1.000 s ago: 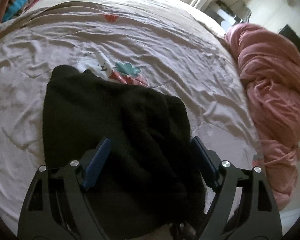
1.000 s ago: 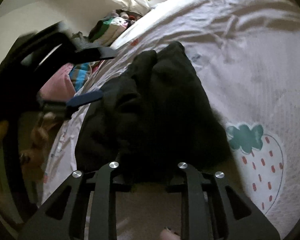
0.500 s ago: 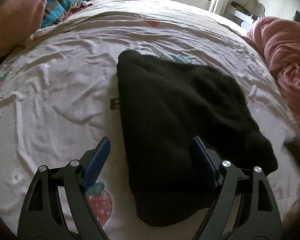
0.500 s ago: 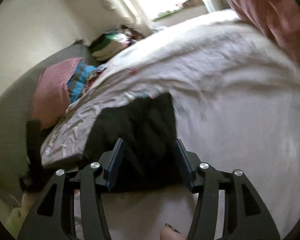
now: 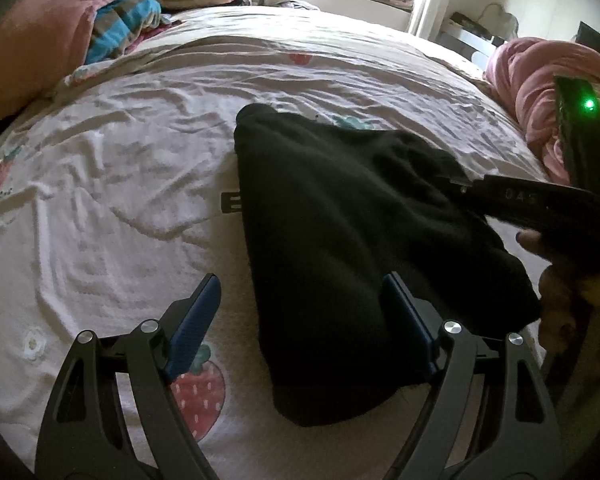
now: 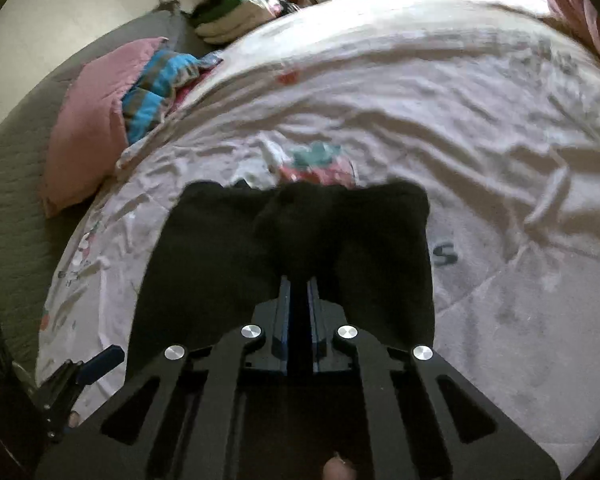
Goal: Fold small clothes
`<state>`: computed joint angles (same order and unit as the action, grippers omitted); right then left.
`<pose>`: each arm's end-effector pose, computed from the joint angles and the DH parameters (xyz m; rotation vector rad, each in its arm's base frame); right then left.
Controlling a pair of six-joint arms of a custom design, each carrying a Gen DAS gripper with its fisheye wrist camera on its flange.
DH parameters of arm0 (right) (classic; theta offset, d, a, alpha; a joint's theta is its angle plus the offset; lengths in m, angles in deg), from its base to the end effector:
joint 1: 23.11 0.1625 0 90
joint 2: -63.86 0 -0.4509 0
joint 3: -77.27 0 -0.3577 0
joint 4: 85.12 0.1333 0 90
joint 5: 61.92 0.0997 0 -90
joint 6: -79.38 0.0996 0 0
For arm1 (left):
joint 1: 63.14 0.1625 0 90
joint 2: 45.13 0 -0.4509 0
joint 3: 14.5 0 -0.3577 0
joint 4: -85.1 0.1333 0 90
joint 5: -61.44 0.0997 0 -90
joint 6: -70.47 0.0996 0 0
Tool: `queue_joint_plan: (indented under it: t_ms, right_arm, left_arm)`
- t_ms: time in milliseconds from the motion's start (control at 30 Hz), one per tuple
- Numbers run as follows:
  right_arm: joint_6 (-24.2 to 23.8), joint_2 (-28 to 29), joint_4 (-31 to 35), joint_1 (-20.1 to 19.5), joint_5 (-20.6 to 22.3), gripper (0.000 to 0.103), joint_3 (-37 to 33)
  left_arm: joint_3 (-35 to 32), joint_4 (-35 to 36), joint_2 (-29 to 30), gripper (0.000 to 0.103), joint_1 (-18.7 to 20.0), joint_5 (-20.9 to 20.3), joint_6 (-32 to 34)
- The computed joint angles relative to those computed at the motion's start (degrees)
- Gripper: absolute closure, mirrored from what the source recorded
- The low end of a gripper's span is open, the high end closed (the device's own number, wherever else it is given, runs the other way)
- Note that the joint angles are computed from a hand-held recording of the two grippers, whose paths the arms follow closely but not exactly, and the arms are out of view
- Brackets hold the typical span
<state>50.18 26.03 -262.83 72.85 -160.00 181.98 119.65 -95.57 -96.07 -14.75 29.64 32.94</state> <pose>0.1835 -0.6091 0.0534 0.8380 -2.7693 0.4797 -0.1240 -0.4678 0.1183 -0.0015 2.2733 -0.9197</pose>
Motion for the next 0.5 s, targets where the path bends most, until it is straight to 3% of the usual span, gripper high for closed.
queue_joint_plan:
  t_ms: [67, 133, 333, 500]
  right_arm:
    - [-2.6, -1.8, -2.4, 0.0, 3.7, 0.098, 1.8]
    - [-5.3, -2.5, -6.1, 0.4, 4.3, 0.098, 2.7]
    - [-9.7, 1.9, -9.0, 0.6, -5.8, 0.097, 0.0]
    - [-10.6, 3.4, -12.5, -1.2, -6.0, 0.096, 0.8]
  left_arm:
    - [0.3, -1.5, -0.2, 0.028, -0.4, -1.4, 1.3]
    - [0.2, -2.3, 0.2, 0.028, -0.6, -2.4, 2.6]
    - [-2.0, 3.0, 2.8, 0.025, 0.1, -3.6, 1.3]
    - [-0.6, 0.2, 2.5, 0.024, 0.5, -6.1, 1.3]
